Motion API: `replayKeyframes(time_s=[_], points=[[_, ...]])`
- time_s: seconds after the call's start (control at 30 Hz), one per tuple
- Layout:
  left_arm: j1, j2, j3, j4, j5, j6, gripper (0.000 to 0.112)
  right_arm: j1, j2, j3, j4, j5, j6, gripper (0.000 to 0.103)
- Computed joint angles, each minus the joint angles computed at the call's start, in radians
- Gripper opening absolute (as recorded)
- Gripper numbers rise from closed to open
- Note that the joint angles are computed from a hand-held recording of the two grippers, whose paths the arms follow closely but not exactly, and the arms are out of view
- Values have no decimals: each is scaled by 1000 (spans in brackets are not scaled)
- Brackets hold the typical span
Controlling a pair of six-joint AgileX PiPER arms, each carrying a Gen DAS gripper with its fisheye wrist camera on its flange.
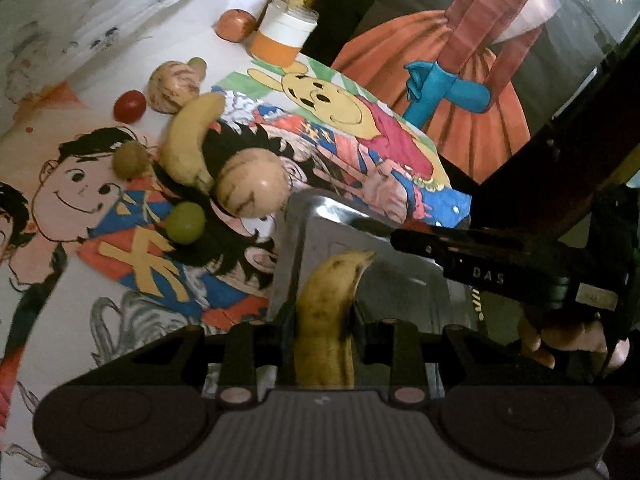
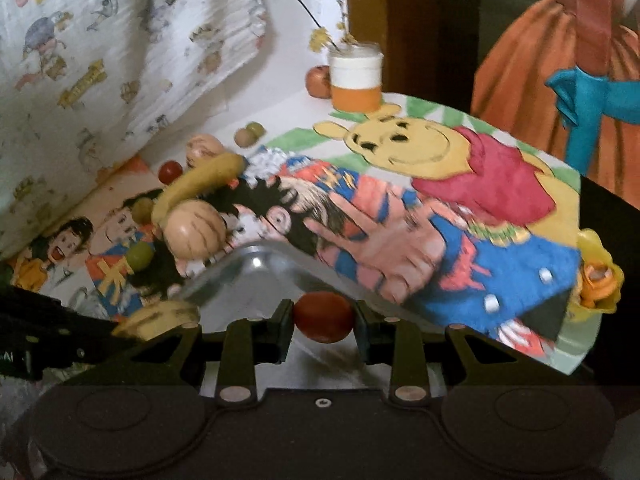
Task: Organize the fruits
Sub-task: 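Carry banana and tomato onto the metal tray and open both tools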
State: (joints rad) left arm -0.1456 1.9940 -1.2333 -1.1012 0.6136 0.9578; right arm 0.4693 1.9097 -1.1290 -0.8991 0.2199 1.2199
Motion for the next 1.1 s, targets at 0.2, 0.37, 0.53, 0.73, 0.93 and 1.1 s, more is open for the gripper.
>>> replayKeyframes(time_s=[0.2, 0.37, 0.53, 0.73, 0.93, 1.1], points=[[-41, -6, 24, 19, -61, -25, 33, 16, -7, 60, -218, 9, 249, 34], [-59, -3, 32, 27, -91, -38, 33, 21, -5, 70, -272, 18, 319, 35], [-64, -4, 41, 13, -101, -33, 34, 27, -7, 76, -301, 26, 358, 38], [-35, -27, 68, -31, -67, -19, 46, 65, -53, 117, -398, 71, 474, 50], [0, -134, 194, -196, -80, 136, 71, 156, -141, 192, -493, 183, 602, 70], [38, -250, 319, -312, -105, 282, 88, 247, -220, 262, -522, 276, 714, 85]])
